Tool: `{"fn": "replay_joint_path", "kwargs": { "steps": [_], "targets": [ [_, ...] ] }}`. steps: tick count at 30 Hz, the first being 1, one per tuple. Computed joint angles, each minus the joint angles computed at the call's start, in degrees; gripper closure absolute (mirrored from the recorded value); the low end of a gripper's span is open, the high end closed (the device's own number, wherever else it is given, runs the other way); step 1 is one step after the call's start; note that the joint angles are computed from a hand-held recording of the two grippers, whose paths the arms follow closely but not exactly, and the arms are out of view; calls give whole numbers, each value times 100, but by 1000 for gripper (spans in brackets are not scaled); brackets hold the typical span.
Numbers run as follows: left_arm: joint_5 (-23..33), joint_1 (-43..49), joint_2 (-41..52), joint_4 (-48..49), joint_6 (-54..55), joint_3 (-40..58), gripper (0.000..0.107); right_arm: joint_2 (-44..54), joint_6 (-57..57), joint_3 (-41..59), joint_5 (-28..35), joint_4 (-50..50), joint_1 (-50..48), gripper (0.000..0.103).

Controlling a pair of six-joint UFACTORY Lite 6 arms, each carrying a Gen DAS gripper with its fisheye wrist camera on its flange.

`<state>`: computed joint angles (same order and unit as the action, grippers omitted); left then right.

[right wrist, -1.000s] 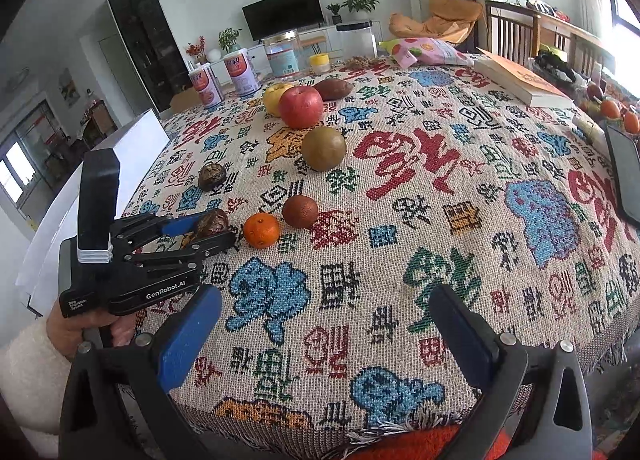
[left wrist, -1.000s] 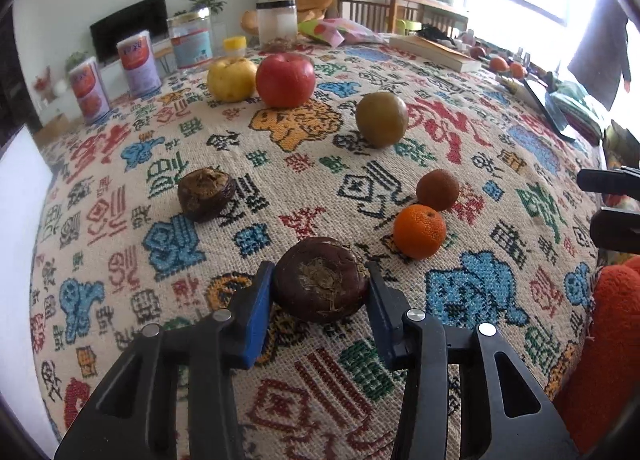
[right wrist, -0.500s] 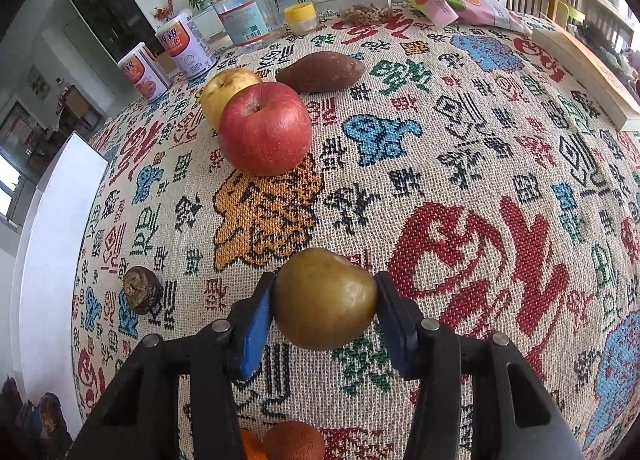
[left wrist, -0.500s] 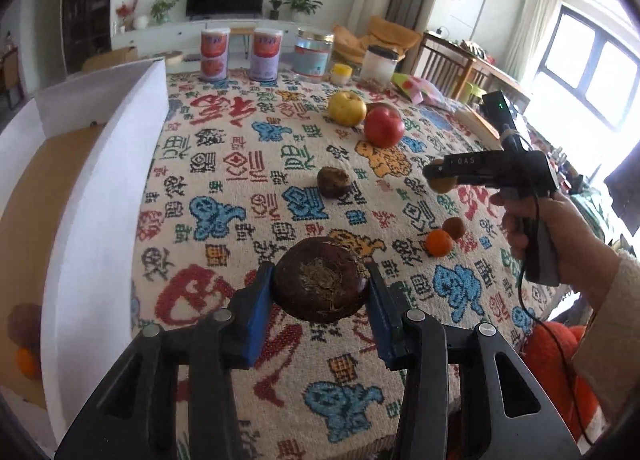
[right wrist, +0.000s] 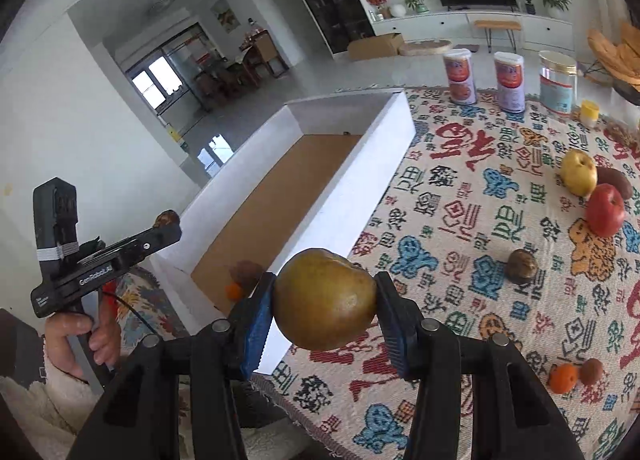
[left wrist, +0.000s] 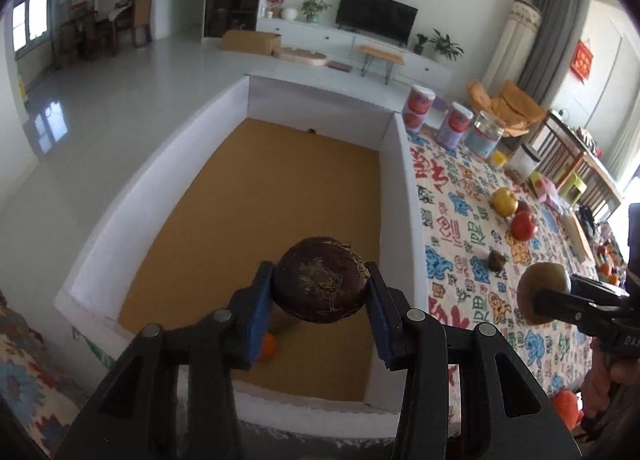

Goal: Organize fruits
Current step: 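Carry the dark fruit and pear over the white box and open both grippers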

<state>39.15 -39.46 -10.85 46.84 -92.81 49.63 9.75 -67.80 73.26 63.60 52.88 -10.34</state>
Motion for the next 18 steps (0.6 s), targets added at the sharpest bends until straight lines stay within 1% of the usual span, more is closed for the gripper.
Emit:
{"fn": "replay_joint_path", "kwargs": {
  "steps": [1,3,5,7,8,9,10,12,13,14,16,18],
  "targets": [
    [-145,180,-46,-18,-56,-263,62,-134,49,-209,-94,51,429,54],
    [-272,373,-56,-39,-134,-615,62,-262,189,-535,-477,72,1344,54],
    [-363,501,77,-18,-151,-776,62,-130,428,-594,-935,-122,2147,54],
    [-483,622,134,-21,-164,-917,61,123,718,-523,-1320,-365,2700,54],
    [-456,650,126,-85,-132,-949,60,269,850,-479,-1498,-489,2908,54],
    [-405,654,177,-80,-187,-931,53,383,975,-443,-1632,-606,3057,53],
    [-317,615,197,-23,-297,-906,40,513,1144,-383,-1763,-779,3195,53],
    [-116,420,42,245,-639,-878,31,522,1270,-435,-1945,-858,3249,48],
    [12,285,-20,367,-762,-794,31,407,1113,-526,-1909,-637,3112,39],
    [108,164,-19,480,-838,-659,31,276,877,-576,-1707,-340,2858,31],
    [341,-171,37,718,-970,-286,28,-81,601,-633,-1302,-32,2302,27],
    [529,-612,213,1010,-1163,149,23,-470,351,-660,-1028,52,1743,23]
  ]
}}
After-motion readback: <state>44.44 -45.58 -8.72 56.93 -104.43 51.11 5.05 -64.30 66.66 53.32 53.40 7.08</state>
